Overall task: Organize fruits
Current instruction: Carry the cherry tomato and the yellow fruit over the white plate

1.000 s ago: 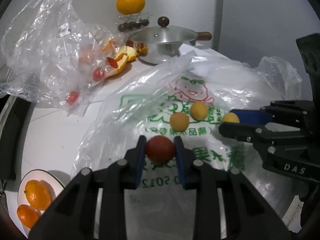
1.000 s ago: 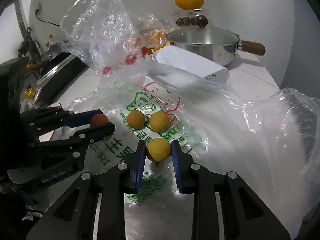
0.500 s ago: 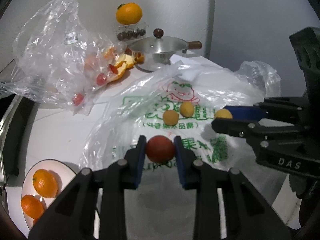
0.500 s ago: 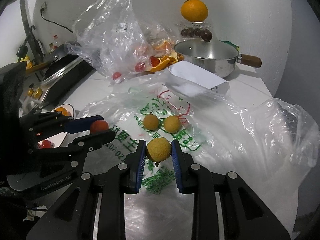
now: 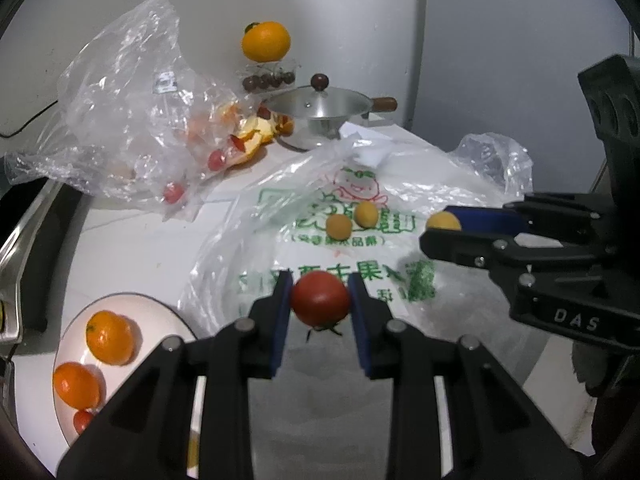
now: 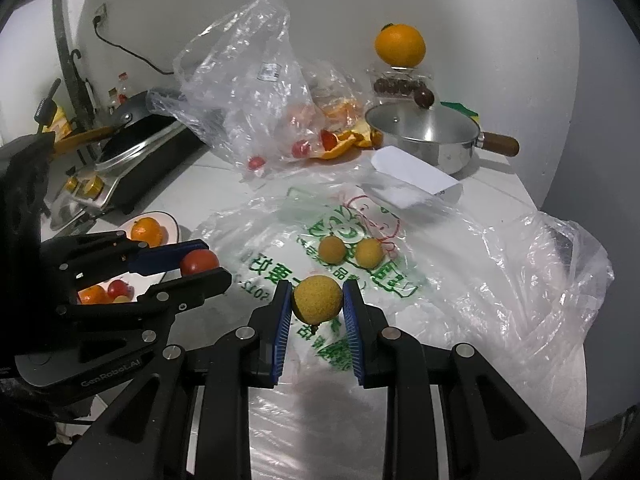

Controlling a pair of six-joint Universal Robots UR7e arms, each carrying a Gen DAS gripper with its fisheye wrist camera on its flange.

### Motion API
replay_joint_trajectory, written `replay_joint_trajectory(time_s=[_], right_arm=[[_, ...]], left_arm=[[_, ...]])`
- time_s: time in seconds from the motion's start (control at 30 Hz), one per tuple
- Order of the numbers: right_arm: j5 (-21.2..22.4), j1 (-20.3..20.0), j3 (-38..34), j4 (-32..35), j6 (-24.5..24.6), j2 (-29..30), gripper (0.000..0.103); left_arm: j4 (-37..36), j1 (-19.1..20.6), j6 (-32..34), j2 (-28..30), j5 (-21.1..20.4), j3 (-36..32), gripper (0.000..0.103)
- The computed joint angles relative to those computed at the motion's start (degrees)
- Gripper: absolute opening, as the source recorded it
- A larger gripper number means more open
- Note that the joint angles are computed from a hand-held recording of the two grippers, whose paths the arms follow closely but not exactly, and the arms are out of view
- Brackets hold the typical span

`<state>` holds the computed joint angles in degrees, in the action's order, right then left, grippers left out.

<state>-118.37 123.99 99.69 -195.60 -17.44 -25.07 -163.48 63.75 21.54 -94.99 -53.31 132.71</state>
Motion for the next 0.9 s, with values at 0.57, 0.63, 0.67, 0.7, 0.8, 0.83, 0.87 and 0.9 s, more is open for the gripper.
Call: replay_joint_trajectory(time_s=[0.57, 0.63, 0.67, 0.7, 0.8, 0.83, 0.87, 0.9], right_arm=[[-2.31, 4.02, -0.19, -0.56, 1.05, 1.51, 0.027], [-2.58, 4.47, -0.39, -0.47, 1.22, 1.83, 0.027], [-2.76, 4.73, -0.49, -0.40, 1.31, 1.99, 0.027], [-2.88, 4.99, -0.58, -0.34, 1.41, 2.17, 0.027], [-3.18, 5.66, -0.85, 0.00, 1.61, 2.57, 0.027], [-3.31, 5.88, -1.04, 0.21, 1.70, 2.73, 0.027], [-3.39, 6.07, -1.19, 0.40, 1.76, 2.87, 0.027], [-3.46, 6.26, -1.37, 0.58, 1.75, 3.03, 0.027]], left_arm=[[2.99, -0.21, 0.76, -9.00, -0.85, 3.11, 0.029], [3.33, -0.04, 0.96, -9.95, -1.03, 3.38, 0.029], [3.40, 0.02, 1.06, -10.36, -1.07, 3.53, 0.029], [3.50, 0.10, 1.17, -10.85, -1.13, 3.67, 0.029], [3.84, 0.31, 1.41, -12.41, -1.34, 4.03, 0.029], [3.84, 0.40, 1.50, -12.78, -1.40, 4.13, 0.029], [3.91, 0.50, 1.56, -13.22, -1.47, 4.23, 0.029], [4.02, 0.63, 1.66, -13.70, -1.55, 4.30, 0.029]])
